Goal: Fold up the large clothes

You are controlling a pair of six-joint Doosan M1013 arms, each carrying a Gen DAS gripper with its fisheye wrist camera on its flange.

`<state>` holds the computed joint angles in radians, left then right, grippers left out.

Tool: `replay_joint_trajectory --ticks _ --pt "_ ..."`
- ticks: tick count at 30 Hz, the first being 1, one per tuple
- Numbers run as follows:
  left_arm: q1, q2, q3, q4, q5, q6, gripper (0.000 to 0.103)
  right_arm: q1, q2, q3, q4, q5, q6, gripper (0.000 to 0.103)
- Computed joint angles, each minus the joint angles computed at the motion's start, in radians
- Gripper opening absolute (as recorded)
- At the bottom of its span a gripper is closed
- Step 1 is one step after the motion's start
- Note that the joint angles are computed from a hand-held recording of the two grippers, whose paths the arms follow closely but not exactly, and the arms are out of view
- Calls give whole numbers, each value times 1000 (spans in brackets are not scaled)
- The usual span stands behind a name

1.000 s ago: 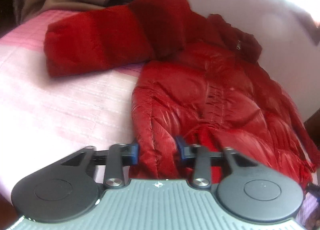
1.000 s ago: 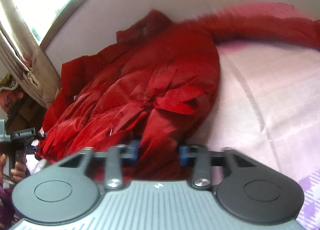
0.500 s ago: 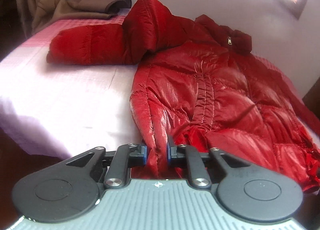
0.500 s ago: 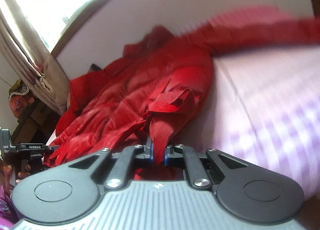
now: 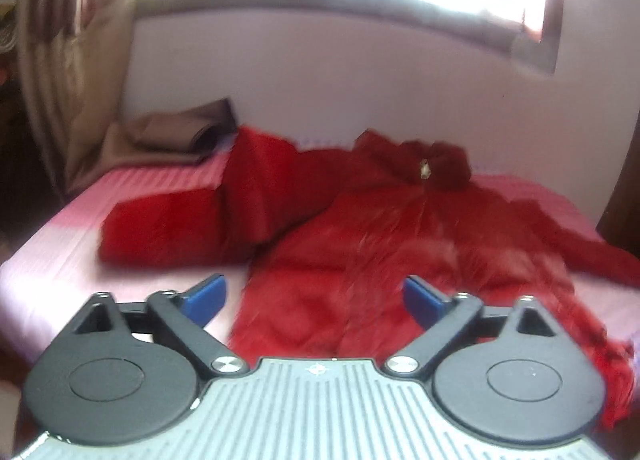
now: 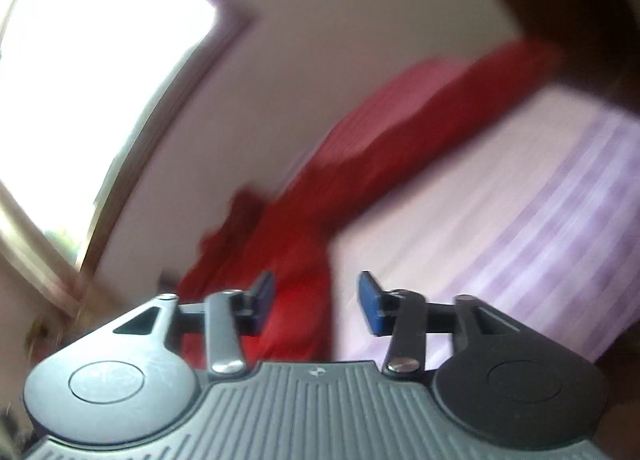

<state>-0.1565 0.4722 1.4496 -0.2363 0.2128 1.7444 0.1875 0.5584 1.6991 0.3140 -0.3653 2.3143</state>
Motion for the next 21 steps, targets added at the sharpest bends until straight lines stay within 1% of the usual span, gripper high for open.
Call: replay_joint_trajectory --ticks 1,2,4,5,7,8,9,10,11,12,13,14,15,16,18,21 --pt "-9 10 -10 -14 -15 13 95 -13 7 -5 42 -7 -9 60" --pt "-18 22 -24 10 -24 0 96 -27 16 -14 93 -8 -33 60" --pt "-41 60 -75 157 -19 -123 97 -57 36 -42 181 24 -88 61" --pt "-49 78 -97 175 -22 -135 97 -72 46 -52 190 28 -71 61" --pt "-60 108 -130 230 -16 -191 98 -103 76 -80 112 36 61 62" --pt "-64 126 -153 242 -2 -208 98 -112 87 -96 130 49 73 62" --pt "-69 144 -174 282 10 -248 98 -122 97 -102 134 45 97 64" --pt "-76 159 -192 375 21 -336 98 -131 111 -116 106 38 144 65" --pt "-79 168 -198 439 23 -393 98 -134 120 -131 125 44 138 64" --pt "-80 178 -204 481 23 -425 98 -134 130 -148 178 40 87 63" --pt "-82 188 -214 529 33 -463 98 -136 139 -166 206 35 43 64" --pt "-84 198 -225 563 50 -492 98 -136 150 -188 244 48 -9 65" --pt "-85 208 -234 572 63 -500 98 -136 159 -209 317 60 -81 66" --pt "-85 215 -240 574 72 -504 98 -135 166 -220 354 47 -103 66" --pt "-81 224 -245 557 86 -492 98 -133 182 -237 378 10 -99 67" --pt "-78 236 -256 517 110 -457 98 -131 196 -271 466 35 -196 67"
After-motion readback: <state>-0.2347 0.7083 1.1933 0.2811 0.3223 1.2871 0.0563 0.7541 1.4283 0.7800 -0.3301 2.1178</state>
